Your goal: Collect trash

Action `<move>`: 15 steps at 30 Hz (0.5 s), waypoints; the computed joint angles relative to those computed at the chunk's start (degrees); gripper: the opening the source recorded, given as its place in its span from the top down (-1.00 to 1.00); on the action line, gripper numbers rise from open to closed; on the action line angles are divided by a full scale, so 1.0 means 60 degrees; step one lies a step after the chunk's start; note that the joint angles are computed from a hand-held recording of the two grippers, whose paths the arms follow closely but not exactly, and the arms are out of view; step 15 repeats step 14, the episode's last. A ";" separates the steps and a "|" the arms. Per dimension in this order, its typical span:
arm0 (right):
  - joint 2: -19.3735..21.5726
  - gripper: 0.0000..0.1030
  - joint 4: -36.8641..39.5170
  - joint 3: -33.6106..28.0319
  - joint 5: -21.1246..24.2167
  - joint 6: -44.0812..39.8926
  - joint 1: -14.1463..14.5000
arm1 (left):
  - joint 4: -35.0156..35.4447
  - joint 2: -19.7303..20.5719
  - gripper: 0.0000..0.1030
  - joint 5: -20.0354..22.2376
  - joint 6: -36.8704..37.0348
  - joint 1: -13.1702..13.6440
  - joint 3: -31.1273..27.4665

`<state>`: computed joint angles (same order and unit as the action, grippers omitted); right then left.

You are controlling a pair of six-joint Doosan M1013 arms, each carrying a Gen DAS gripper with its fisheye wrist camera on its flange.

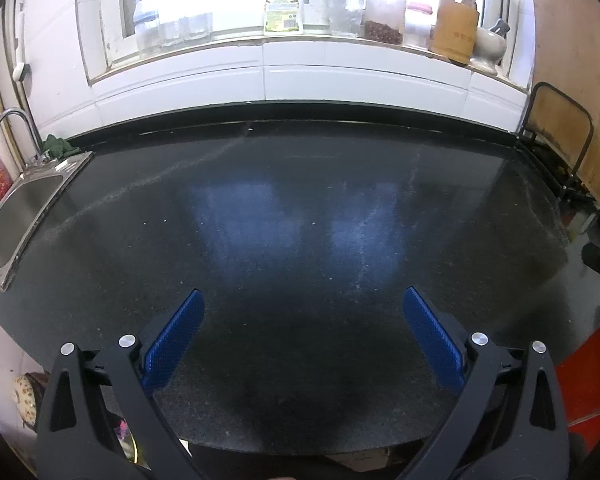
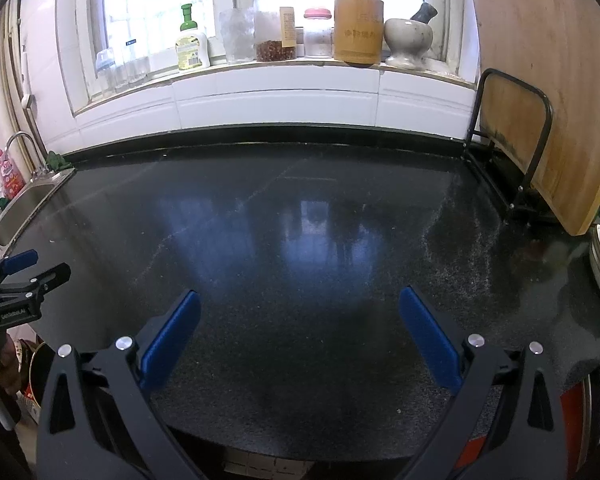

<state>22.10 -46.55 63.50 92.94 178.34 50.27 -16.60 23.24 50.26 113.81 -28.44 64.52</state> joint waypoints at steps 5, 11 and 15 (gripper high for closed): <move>-0.0053 -0.86 0.0032 0.0109 -0.0069 0.0067 -0.0036 | 0.0070 -0.0066 -0.87 -0.0242 0.0128 -0.0028 0.0121; -0.0136 -0.86 0.0097 0.0293 -0.0217 0.0132 -0.0123 | 0.0010 0.0035 -0.87 -0.0177 0.0143 -0.0022 -0.0026; -0.0242 -0.86 0.0136 0.0519 -0.0441 0.0175 -0.0201 | -0.0216 0.0235 -0.87 -0.0068 0.0313 0.0021 -0.0234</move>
